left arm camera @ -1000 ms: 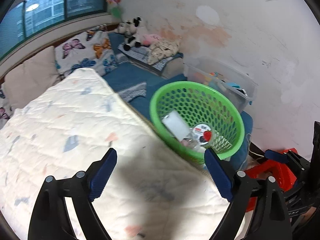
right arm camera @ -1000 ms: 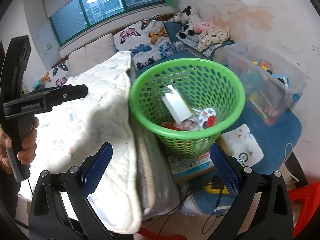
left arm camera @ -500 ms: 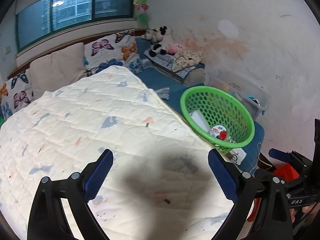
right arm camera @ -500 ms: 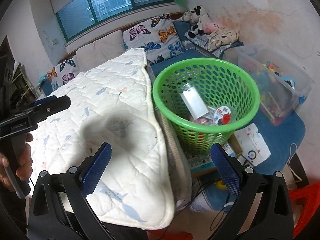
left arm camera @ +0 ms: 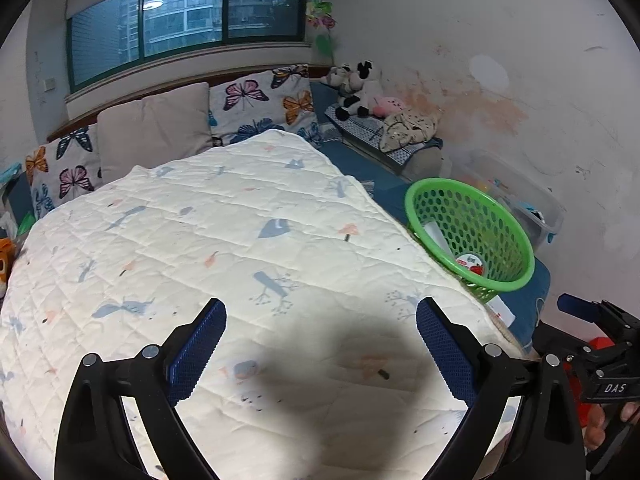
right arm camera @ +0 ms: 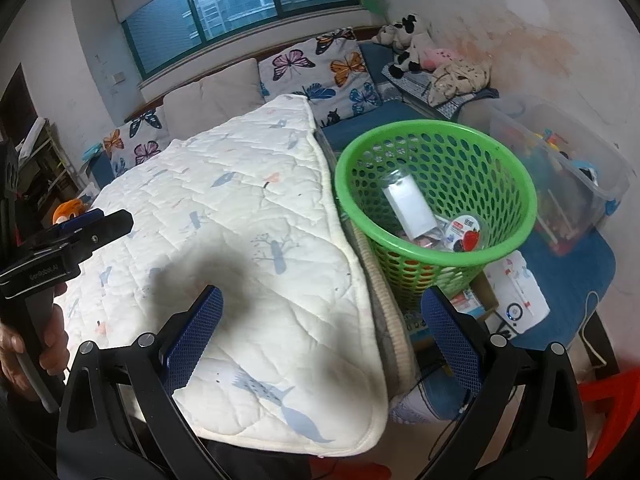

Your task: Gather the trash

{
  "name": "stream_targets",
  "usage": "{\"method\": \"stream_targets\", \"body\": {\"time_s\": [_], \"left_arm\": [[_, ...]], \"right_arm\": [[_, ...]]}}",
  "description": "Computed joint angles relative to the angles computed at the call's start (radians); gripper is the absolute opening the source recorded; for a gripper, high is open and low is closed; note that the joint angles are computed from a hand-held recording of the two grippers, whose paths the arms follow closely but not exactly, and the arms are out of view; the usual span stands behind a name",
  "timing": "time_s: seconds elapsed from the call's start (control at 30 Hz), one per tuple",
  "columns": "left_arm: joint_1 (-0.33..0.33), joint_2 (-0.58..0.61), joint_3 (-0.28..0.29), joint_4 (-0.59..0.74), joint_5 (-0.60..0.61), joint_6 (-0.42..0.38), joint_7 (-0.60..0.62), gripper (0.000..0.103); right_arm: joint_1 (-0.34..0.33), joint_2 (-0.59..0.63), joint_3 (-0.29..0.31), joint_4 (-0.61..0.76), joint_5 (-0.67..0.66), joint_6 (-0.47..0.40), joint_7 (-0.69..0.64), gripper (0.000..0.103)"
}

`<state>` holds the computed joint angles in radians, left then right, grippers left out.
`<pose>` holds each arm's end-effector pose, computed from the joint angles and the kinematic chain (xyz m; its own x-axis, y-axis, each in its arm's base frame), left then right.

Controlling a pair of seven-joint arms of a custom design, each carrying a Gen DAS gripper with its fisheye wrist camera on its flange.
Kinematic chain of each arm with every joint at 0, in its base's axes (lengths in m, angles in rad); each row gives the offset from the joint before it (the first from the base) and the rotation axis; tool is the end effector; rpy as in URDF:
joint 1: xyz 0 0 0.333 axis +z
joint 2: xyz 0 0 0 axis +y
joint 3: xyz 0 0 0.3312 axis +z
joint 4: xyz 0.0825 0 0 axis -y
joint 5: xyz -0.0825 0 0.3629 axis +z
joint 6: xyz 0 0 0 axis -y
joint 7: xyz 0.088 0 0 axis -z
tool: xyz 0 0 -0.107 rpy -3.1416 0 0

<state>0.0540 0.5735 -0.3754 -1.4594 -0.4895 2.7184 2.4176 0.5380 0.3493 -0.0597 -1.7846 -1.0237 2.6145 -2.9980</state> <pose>0.7261 -0.1517 0.4655 -0.6272 -0.7775 0.0462 -0.5335 0.3858 -0.7527 0.5783 0.3261 0.4288 -0.3352 -0.9205 -0.2008 -0.5960 0.3723 -0.7115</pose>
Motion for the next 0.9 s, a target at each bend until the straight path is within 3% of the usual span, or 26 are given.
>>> {"method": "stream_targets", "body": {"time_s": [0.27, 0.9], "left_arm": [[0.017, -0.021, -0.002, -0.045, -0.007, 0.054, 0.013, 0.093], [0.056, -0.036, -0.020, -0.080, -0.038, 0.075, 0.043, 0.093]], "right_arm": [[0.009, 0.020, -0.005, 0.031, -0.002, 0.004, -0.008, 0.098], [0.024, 0.038, -0.015, 0.068, -0.003, 0.002, -0.021, 0.098]]}}
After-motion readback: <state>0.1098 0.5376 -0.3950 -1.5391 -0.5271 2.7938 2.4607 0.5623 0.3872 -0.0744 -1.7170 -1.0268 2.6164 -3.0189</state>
